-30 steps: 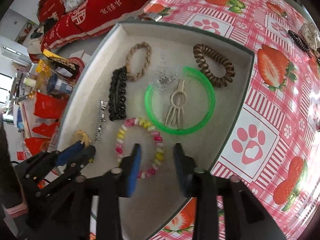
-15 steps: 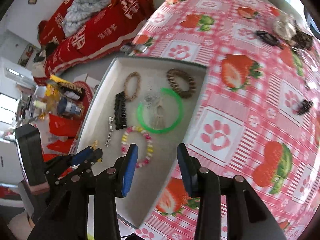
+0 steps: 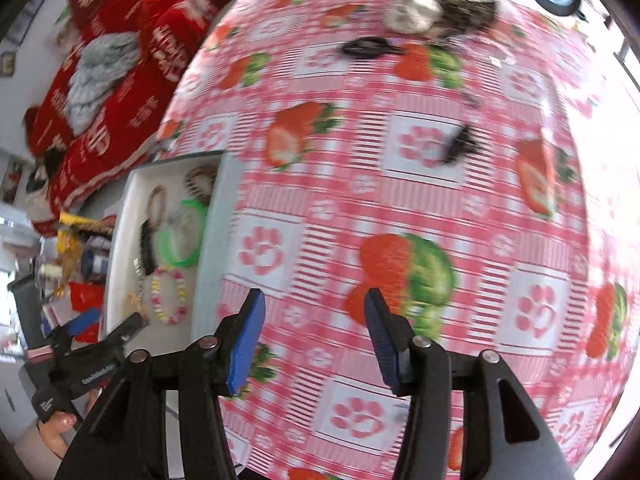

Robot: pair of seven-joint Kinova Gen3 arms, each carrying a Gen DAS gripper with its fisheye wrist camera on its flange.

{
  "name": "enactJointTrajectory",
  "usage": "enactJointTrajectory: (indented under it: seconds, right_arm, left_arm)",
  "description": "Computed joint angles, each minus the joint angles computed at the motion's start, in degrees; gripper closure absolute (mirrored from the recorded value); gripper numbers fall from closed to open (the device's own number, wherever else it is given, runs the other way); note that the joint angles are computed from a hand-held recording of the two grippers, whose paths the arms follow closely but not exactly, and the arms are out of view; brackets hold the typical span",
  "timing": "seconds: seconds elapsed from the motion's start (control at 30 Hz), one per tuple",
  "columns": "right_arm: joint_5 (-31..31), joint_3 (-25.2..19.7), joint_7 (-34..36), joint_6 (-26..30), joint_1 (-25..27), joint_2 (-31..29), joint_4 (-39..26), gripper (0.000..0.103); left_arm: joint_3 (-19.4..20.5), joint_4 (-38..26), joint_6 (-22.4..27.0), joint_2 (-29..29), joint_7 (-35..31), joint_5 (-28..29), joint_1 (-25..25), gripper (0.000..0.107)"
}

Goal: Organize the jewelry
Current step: 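Move both open tools toward the silver chain charm and black claw clip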

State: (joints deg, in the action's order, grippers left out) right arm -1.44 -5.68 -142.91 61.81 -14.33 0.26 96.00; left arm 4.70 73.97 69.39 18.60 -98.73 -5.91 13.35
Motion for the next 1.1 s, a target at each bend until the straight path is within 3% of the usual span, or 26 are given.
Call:
enactJointTrajectory:
  seconds: [0.17, 0.3, 0.47, 0.73, 1.1]
  right_arm:
    - [0.05, 1.27, -1.55, 0.69, 2.45, -4.13, 4.14, 0.045]
    - [0.2, 1.2, -2.75, 1.43, 4.06, -7.22, 6.79, 0.037]
    - [0.22, -0.1, -3.78, 3.18, 4.66, -10.07, 9.44, 0.037]
    - [-0.29, -3.95, -7.42, 4.26, 2.65, -13.0, 14.14, 0.037]
    - [2.76, -8.19, -12.73, 1.0, -2.37, -10.82, 16.93, 0.037]
  left_arm:
    - [0.71, -1.12, 0.6, -0.28, 0.65, -1.61, 2.45, 0.004]
    - [1.84, -3.23, 1.21, -0.38, -0.49, -0.93, 3.96, 0.004]
    - [3.5, -7.12, 2.78, 0.8, -1.77, 1.3, 6.72, 0.004]
    - [5.36, -13.02, 5.69, 4.83, -3.26, 4.73, 12.45, 0.004]
    - [5.46, -18.55, 6.38, 10.67, -2.07, 6.7, 18.45, 0.004]
